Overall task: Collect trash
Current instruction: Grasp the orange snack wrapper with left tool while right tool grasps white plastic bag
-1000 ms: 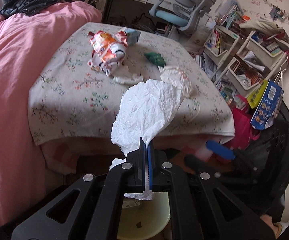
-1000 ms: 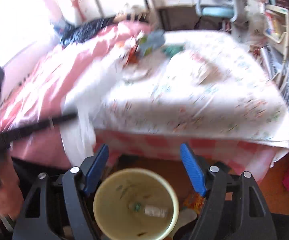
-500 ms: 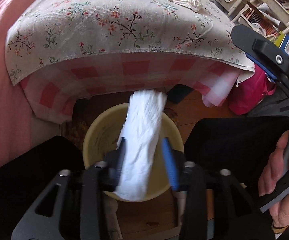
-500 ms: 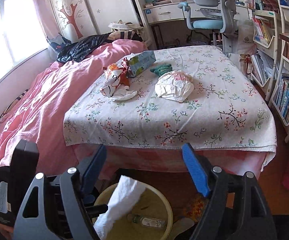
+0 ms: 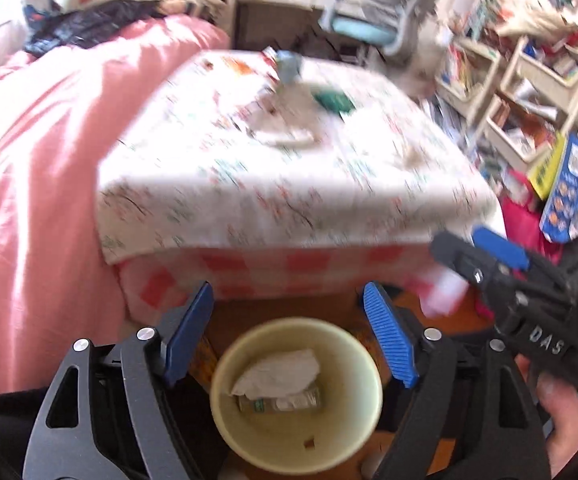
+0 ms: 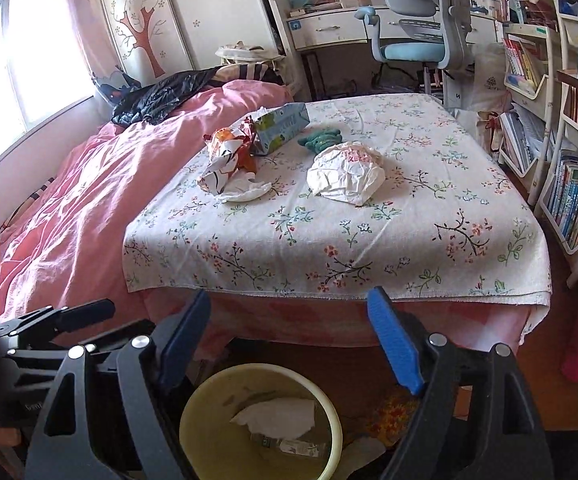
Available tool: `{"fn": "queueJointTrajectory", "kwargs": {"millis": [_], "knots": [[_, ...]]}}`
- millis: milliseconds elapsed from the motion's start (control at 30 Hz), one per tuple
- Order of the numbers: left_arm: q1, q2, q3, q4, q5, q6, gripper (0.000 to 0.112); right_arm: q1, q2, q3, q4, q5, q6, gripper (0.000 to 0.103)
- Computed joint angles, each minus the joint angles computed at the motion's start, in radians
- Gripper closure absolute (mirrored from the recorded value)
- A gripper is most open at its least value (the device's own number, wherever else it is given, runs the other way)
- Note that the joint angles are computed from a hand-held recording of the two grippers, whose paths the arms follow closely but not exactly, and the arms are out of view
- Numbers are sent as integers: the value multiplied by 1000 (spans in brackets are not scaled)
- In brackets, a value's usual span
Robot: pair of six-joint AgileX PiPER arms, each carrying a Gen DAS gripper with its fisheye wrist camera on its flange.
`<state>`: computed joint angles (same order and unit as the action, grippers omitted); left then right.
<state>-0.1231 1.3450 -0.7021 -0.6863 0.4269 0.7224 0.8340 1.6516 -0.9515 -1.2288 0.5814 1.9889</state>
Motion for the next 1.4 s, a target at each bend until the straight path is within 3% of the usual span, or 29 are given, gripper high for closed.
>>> {"fn": "queueJointTrajectory", "kwargs": {"millis": [467,633,800,900,1067,1267,1400], "knots": [[89,-42,4,-187,-67,126,35,2,-22,16,-42,23,46,25],[152,-29,-46,-268,-55,175,35,-22,-33,-28,0,19,-64,25],[210,7,-155,-309,-33,223,33,-86,-53,-116,87,25,-315,25],[228,68,-243,-241,-28,163,33,-144,-43,-169,186,15,-482,25],[222,177,-359,-153,19,52,33,-250,11,-206,353,-59,-607,25],[97,292,-473,-15,-2,-43,32,-342,87,-292,541,-95,-779,25],[12,401,-605,163,0,-200,30,-398,142,-360,694,-93,-936,25]]}}
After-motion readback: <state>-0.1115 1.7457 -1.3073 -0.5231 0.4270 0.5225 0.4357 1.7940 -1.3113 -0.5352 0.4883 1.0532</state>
